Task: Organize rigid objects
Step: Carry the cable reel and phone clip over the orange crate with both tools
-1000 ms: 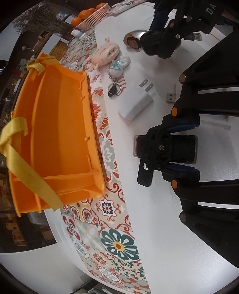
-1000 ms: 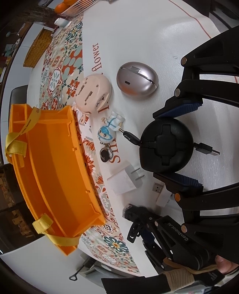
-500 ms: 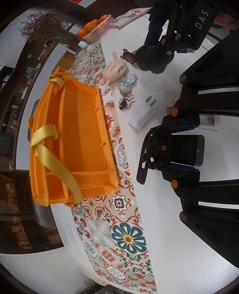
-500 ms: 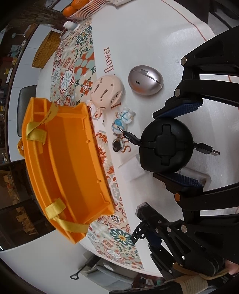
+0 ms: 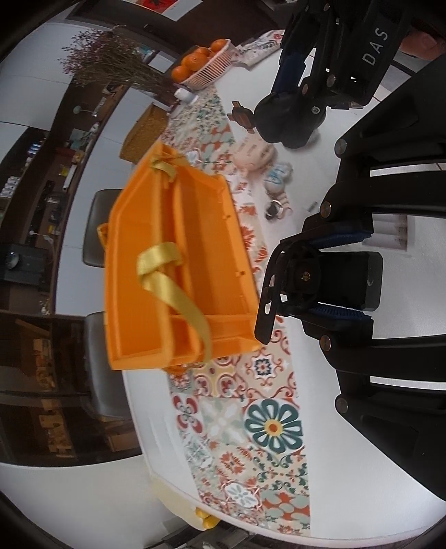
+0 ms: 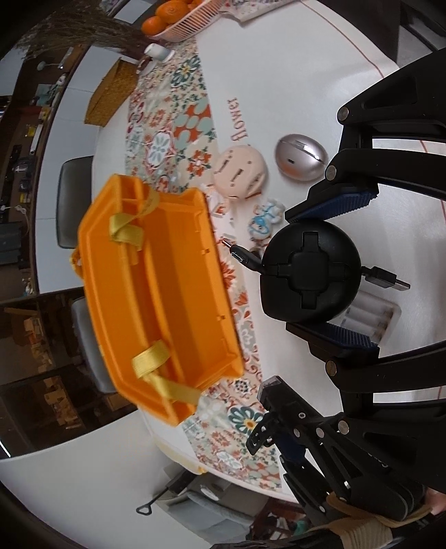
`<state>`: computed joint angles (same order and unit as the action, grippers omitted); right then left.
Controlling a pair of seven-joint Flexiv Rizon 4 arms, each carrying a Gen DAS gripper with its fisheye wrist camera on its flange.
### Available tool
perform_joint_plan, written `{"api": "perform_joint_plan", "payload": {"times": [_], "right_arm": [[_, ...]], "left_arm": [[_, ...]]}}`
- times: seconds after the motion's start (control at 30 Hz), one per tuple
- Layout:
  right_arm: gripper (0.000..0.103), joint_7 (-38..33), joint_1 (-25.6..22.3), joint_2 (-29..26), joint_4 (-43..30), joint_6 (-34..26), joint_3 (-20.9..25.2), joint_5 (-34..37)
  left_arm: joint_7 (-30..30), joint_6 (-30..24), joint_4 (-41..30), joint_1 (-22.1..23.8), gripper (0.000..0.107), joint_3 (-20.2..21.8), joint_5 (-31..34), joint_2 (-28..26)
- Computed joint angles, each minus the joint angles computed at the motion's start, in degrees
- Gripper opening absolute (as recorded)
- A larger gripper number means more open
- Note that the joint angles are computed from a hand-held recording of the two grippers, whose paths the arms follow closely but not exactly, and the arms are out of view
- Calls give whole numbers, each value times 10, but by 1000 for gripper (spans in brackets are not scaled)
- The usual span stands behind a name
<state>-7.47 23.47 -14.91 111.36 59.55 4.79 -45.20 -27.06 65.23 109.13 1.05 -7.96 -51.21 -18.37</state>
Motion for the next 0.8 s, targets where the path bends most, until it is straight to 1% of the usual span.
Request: {"api": "perform_joint_plan", "payload": {"times": [0.13, 0.2, 0.47, 0.57, 0.8], "right_arm": [[56, -19, -7, 6, -7, 11, -2, -6], [56, -33, -13, 8, -9, 23, -3, -6], [56, -123, -33, 0, -29, 70, -8, 26], [56, -143, -36, 0, -35, 84, -12, 32], [56, -187, -43, -9, -54, 114, -23, 44]], "left_arm": [[-6, 17, -5, -6, 30, -3, -9, 6], [-14, 34, -7, -12, 30, -4, -10, 8], [-41, 86, -19, -26, 30, -16, -17, 13], [-57, 110, -30, -31, 30, -19, -12, 8], [-97, 143, -60, -31, 30, -32, 15, -9]]}}
